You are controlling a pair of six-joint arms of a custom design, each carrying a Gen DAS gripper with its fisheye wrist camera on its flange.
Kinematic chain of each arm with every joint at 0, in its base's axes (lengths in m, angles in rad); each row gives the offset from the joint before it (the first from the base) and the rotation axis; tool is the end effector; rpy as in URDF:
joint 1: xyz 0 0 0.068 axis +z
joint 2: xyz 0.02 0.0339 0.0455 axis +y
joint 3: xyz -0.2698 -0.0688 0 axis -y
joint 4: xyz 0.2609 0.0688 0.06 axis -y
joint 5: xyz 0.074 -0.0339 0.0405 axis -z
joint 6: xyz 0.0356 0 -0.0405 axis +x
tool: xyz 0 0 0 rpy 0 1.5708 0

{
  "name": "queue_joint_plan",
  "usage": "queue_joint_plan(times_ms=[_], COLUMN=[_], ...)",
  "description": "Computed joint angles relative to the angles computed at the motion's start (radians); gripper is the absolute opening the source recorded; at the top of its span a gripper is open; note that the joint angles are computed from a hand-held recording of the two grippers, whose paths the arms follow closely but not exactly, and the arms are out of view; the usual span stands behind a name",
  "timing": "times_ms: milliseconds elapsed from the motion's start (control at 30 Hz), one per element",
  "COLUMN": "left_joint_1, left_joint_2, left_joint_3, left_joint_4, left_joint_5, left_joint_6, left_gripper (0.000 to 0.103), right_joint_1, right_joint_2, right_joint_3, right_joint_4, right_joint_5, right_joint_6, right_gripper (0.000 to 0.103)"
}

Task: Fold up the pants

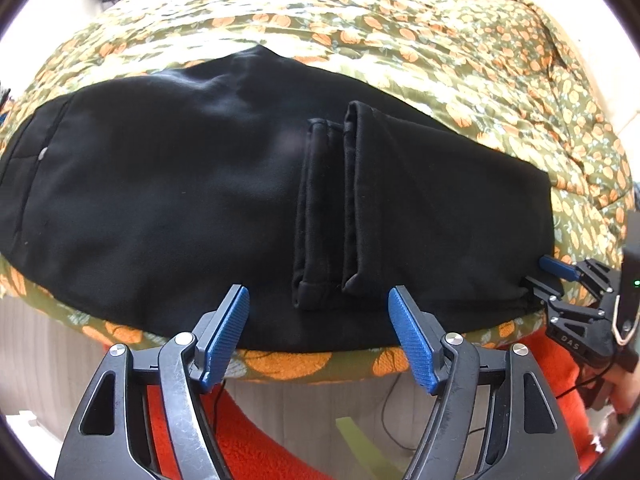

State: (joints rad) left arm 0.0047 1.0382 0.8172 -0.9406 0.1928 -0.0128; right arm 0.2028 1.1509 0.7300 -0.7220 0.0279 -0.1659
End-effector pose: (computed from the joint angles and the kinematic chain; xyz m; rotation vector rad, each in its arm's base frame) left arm 0.1941 -0.0059 0.2473 0.0308 2.7220 -0.2655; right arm 0.2139 0.0430 0.2083 -0.4893 2.6687 -0.0270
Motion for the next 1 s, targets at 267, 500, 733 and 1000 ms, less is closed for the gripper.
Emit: queue_joint_plan(times_ms=[267, 500, 733, 1000], left_joint_1=[0.823, 1.022, 0.966, 1.004], left_joint_2=[0.205, 0.579, 0.647, 0.703], left_joint_3=[0.22, 0.51, 0.56, 0.592], left_joint_4=[-0.117, -0.104, -0.04, -0.061], left_joint_5=[0.255, 0.304, 0.304, 0.327], left_joint_6=[0.326, 0.288, 0.271, 0.267], left_gripper=[0.073, 0.051, 0.016, 0.029], right_joint_1=[-0.024, -0.248, -0.668, -0.843], right_joint_2=[0.025, -0.167, -0.182, 0.233], right_joint_3=[0.026, 0.124, 0.028, 0.09], right_joint_4=[-0.016, -0.177, 0.037, 0.143], right_joint_5=[-0.026, -0.31, -0.34, -0.357], right_joint_6=[0.0, -0.133, -0.306, -0.197], right_gripper=[0.046, 0.079, 0.08, 0.089])
